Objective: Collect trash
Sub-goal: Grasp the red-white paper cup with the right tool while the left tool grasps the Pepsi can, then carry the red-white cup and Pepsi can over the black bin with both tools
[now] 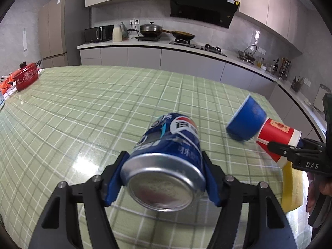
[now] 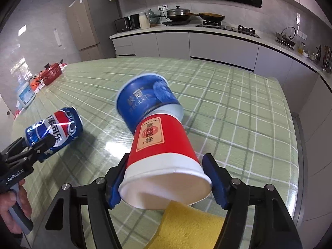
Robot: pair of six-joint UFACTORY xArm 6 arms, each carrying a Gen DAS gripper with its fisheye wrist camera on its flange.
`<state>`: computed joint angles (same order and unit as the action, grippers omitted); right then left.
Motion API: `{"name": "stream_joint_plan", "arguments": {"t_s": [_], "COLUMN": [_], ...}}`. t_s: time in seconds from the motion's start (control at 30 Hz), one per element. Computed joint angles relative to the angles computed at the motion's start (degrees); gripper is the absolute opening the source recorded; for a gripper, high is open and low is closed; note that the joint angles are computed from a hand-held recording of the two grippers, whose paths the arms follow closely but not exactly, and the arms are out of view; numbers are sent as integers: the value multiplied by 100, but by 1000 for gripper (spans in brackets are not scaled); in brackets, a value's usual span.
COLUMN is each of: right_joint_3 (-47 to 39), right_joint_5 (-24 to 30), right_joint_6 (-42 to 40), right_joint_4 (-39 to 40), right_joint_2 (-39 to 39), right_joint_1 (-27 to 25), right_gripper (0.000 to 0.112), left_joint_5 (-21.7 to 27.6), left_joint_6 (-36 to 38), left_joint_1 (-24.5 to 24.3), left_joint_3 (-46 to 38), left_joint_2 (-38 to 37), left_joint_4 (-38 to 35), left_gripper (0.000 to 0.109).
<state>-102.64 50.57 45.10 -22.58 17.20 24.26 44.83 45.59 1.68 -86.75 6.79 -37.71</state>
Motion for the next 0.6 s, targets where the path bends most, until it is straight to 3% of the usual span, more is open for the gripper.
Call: {"name": "stream_joint_plan", "arguments": {"t_s": [0.4,0.6], "right_joint_3": [800,975], "right_joint_5": [-669,-879], "right_joint_6": [253,498], "right_joint_4": [-286,-564], "right_joint_2": [-640,-826], "right_joint_1": [154,177], "right_gripper": [71,71], "left_joint_5": [-316,-357], "left_joint_6": [255,298], "left_joint_1": [-24,-43], "left_joint_3": [801,760], "left_joint_2": [-684,-733], "left_joint_4": [-401,-512], "left_gripper": [66,66]}}
